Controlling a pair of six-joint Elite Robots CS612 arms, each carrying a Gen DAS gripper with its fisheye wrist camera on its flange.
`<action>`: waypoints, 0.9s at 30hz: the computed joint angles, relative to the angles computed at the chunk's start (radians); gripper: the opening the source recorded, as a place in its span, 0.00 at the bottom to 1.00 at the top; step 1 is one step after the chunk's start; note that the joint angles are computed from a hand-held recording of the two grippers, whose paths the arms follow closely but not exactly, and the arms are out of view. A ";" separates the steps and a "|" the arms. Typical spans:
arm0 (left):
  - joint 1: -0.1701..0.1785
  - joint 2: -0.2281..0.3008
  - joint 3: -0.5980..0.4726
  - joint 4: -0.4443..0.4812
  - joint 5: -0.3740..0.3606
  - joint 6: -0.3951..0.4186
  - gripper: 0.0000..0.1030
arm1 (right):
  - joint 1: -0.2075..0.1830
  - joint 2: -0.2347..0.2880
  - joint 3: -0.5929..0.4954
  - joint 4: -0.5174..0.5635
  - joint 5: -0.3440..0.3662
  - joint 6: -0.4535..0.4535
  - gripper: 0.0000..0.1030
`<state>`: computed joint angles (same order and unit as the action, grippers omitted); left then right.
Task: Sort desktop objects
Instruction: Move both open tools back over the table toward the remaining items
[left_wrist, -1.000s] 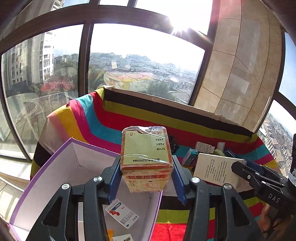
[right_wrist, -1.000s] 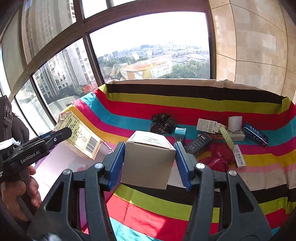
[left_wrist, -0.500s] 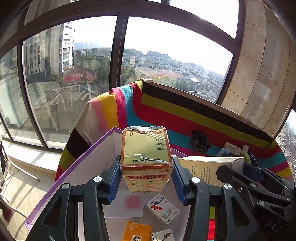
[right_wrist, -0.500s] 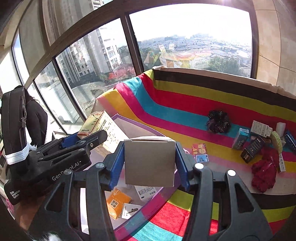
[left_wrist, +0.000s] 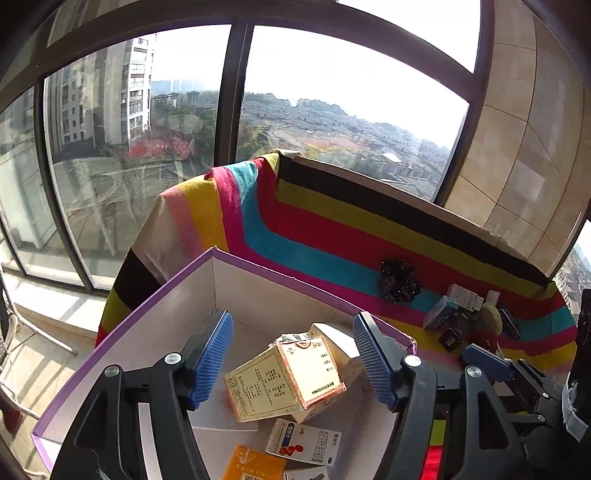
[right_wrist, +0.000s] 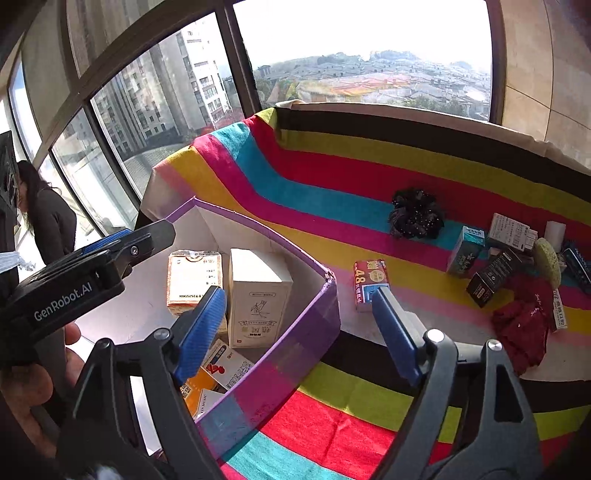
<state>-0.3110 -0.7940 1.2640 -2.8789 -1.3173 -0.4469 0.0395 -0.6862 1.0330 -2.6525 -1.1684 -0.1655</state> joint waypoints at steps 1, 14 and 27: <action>-0.003 0.003 -0.007 0.007 0.000 0.005 0.67 | -0.006 0.000 0.006 -0.005 -0.004 0.004 0.81; -0.057 0.069 -0.131 0.091 -0.027 0.078 0.69 | -0.084 -0.003 0.065 -0.062 -0.165 0.075 0.83; -0.102 0.159 -0.288 0.185 -0.087 0.168 0.69 | -0.146 0.021 0.057 -0.023 -0.213 0.177 0.83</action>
<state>-0.4131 -0.6349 0.9762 -2.6937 -1.4044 -0.2794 -0.1066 -0.6652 1.0897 -2.6759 -1.3819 0.0118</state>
